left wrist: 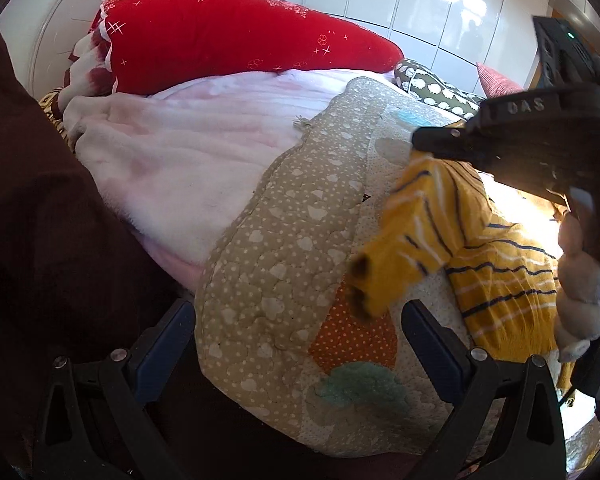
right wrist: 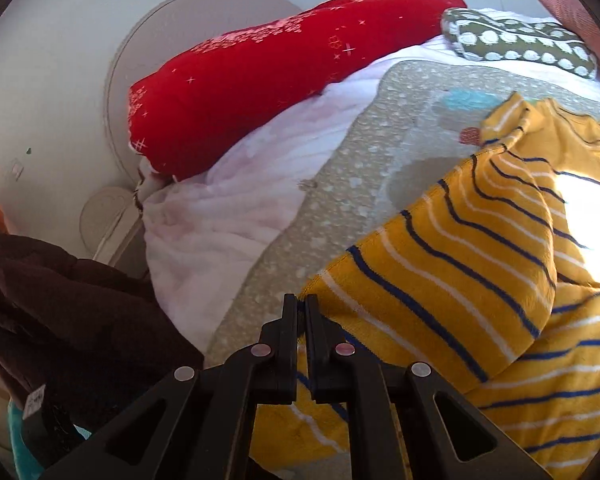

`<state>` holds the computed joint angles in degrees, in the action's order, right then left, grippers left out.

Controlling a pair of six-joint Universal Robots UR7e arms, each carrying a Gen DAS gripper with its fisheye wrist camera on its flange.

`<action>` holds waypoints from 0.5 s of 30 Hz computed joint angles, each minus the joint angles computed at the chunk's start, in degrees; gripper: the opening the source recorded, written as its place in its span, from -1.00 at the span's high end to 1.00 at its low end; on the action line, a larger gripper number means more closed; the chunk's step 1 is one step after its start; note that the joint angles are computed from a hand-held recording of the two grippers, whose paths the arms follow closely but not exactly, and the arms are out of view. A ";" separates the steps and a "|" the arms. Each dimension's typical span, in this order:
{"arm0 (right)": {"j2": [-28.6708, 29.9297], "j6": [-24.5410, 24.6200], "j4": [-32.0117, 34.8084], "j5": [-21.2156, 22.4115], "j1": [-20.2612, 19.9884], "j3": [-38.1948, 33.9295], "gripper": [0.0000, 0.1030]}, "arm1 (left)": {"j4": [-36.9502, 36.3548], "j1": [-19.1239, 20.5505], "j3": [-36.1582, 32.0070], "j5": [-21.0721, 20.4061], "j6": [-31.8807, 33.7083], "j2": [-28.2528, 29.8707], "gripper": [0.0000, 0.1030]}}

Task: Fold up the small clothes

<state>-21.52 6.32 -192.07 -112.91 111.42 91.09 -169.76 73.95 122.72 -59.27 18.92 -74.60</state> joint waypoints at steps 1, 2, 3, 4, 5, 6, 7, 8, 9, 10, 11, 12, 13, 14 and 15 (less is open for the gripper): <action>1.09 -0.36 1.50 1.09 -0.02 -2.14 0.91 | 0.11 0.21 -0.16 0.08 0.01 0.03 -0.99; 2.17 -0.55 3.08 2.56 -0.21 -4.24 0.91 | 0.21 0.37 -0.29 0.16 -0.04 0.08 -0.99; 3.18 -0.60 4.63 4.22 -0.53 -6.25 0.91 | 0.37 0.55 -0.41 0.16 -0.06 0.12 -0.99; 4.16 -0.67 6.13 6.22 -0.89 -8.14 0.91 | 0.63 0.64 -0.51 0.18 -0.11 0.17 -0.99; 5.01 -0.75 7.78 8.67 -1.38 -9.82 0.90 | 0.92 0.65 -0.58 0.25 -0.17 0.22 -0.99; 5.85 -0.52 9.73 10.39 -1.71 -11.57 0.90 | 1.22 0.65 -0.61 0.22 -0.18 0.19 -0.99; 6.67 -0.03 11.06 11.06 -1.83 -13.05 0.90 | 1.46 0.56 -0.59 0.20 -0.14 0.10 -0.99; 7.24 0.61 12.06 10.97 -1.82 -14.09 0.89 | 1.50 0.41 -0.50 0.17 0.03 -0.01 -0.99; 7.37 1.26 12.69 10.90 -1.82 -14.48 0.87 | 1.27 0.24 -0.30 0.07 0.27 -0.16 -0.99; 7.11 1.74 12.24 11.08 -1.83 -13.93 0.85 | 0.97 0.07 -0.07 -0.18 0.57 -0.33 -0.99; 6.44 1.71 10.89 11.37 -1.92 -12.52 0.82 | 0.74 -0.09 0.12 -0.50 0.91 -0.47 -0.99; 5.42 1.37 9.09 11.11 -1.81 -10.51 0.69 | 0.70 -0.25 0.32 -0.93 1.22 -0.65 -0.99; 4.11 0.78 7.03 10.05 -1.61 -8.01 0.50 | 0.74 -0.43 0.57 -1.49 1.49 -0.87 -0.99; 2.46 0.17 4.47 8.47 -1.38 -4.83 0.41 | 0.91 -0.61 0.78 -2.15 1.75 -1.09 -0.99; 0.65 -0.29 1.17 7.03 -1.33 -1.10 0.29 | 1.08 -0.87 1.09 -2.81 2.00 -1.34 -0.99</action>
